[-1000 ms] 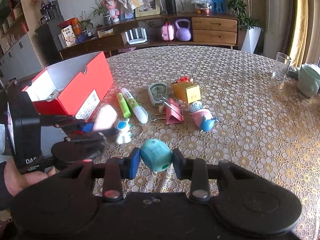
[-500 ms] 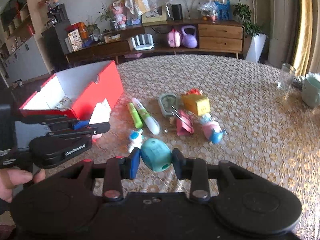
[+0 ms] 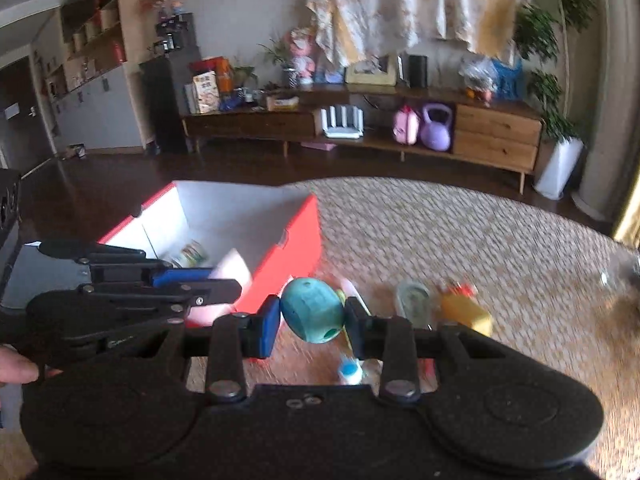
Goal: Organize rigid objects
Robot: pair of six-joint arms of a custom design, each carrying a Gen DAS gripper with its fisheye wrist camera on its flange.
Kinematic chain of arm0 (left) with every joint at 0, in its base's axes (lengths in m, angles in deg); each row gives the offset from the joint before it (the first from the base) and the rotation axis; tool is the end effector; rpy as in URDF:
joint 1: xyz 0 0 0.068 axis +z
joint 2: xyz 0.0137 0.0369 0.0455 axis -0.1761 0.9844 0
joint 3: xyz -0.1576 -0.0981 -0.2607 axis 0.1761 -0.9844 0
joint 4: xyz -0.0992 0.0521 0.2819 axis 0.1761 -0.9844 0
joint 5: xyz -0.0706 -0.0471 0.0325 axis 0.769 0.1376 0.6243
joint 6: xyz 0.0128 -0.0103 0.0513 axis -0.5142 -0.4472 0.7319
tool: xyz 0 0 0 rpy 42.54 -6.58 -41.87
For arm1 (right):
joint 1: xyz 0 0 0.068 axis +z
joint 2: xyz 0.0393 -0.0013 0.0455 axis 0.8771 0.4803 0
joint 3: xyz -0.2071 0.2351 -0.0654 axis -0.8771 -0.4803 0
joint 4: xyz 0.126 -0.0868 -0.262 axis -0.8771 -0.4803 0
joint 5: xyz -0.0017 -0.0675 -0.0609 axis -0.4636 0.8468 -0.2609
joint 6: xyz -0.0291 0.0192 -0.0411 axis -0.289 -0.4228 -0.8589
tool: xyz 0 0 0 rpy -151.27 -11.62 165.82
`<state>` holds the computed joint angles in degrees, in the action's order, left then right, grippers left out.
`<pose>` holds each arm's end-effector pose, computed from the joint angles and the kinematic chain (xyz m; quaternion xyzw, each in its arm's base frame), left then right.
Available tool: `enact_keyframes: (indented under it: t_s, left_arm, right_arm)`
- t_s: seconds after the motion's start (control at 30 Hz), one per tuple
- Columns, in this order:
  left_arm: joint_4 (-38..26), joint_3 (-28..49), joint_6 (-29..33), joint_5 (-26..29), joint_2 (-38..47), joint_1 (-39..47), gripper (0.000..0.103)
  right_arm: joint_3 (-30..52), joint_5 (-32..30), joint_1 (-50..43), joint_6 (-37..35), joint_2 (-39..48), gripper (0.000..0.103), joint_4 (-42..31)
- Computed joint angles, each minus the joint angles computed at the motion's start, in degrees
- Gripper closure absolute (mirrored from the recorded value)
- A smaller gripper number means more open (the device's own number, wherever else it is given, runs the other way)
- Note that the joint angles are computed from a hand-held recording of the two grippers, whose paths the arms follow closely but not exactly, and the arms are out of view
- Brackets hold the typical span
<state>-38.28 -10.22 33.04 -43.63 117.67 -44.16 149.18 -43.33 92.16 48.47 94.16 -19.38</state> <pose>0.1989 -0.1174 0.2190 -0.0090 0.8832 -0.0510 0.4662 0.2986 0.1900 0.3164 -0.3350 0.8316 0.2178 0.3858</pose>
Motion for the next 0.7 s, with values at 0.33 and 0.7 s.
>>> enact_keyframes:
  t_s: [0.33, 0.7]
  left_arm:
    - [-5.0, -0.9, 7.4, 4.9, -6.9, 10.2, 0.092]
    - [7.0, -3.8, -0.8, 1.2, 8.2, -5.8, 0.091]
  right_arm:
    - [4.0, 3.1, 3.8, 0.5, 4.6, 0.069, 0.8]
    - [-2.2, 1.4, -2.0, -0.9, 1.3, 0.069, 0.5]
